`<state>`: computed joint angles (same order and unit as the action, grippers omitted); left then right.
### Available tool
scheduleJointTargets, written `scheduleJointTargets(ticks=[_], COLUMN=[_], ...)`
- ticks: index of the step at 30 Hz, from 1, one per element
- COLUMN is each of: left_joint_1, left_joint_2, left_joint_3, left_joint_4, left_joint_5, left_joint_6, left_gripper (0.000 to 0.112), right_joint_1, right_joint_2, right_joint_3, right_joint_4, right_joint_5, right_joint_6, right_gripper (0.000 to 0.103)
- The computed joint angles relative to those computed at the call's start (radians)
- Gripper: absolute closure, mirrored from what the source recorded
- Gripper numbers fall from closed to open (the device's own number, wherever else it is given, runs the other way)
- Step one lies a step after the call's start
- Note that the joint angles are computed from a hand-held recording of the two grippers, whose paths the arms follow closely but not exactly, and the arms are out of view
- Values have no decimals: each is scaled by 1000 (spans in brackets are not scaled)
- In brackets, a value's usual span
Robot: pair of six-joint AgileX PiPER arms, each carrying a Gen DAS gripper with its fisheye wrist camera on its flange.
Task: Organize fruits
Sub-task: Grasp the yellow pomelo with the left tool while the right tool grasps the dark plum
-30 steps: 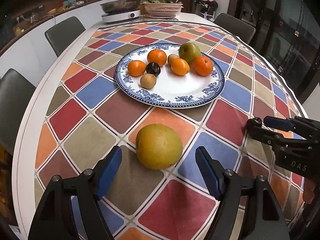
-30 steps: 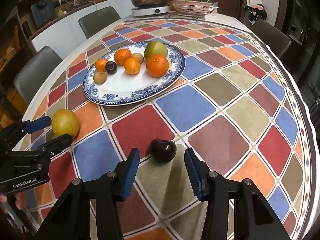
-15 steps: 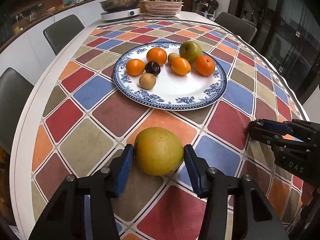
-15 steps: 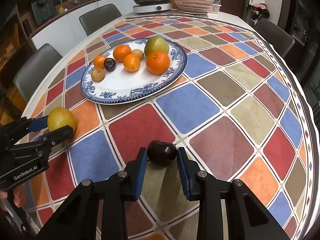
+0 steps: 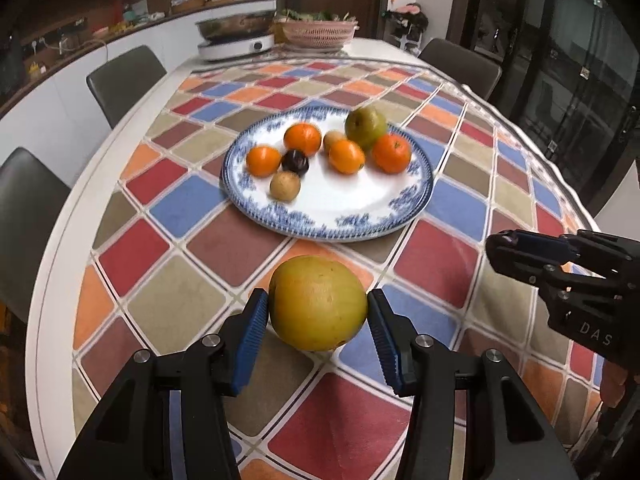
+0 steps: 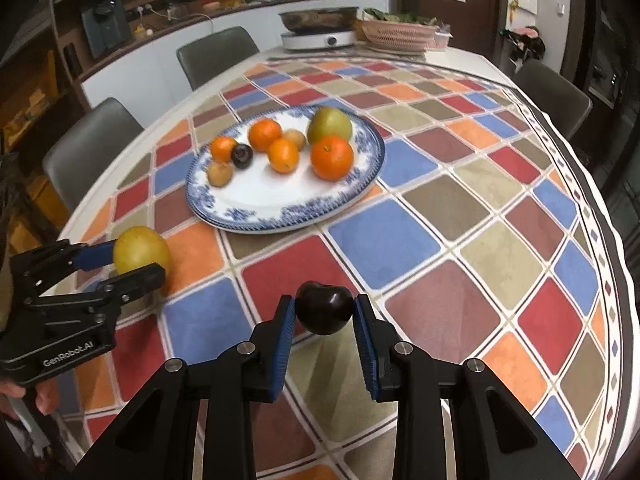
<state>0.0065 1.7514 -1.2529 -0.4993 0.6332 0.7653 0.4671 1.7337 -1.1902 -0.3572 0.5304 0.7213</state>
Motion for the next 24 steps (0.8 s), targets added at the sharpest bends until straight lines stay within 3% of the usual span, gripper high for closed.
scheduleJointTargets(ticks=[16, 19, 20, 24], left_joint_1=[-3, -4, -6, -9], left_joint_2=[-3, 23, 29, 86], left_joint_3=[-118, -149, -159, -234], left_joint_4=[-103, -115, -117, -112], left_joint_5=[48, 55, 52, 71], left_joint_6=[87, 94, 98, 92], left_gripper=[65, 80, 100, 101], right_joint_1=[-28, -35, -39, -64], right_joint_2=[-29, -15, -8, 33], right_joint_3=[-94, -122, -131, -181], right_joint_4=[33, 43, 49, 123], right_joint_5=[-21, -24, -25, -30], right_joint_6=[-153, -180, -190, -272], right_gripper=[72, 72, 72, 72])
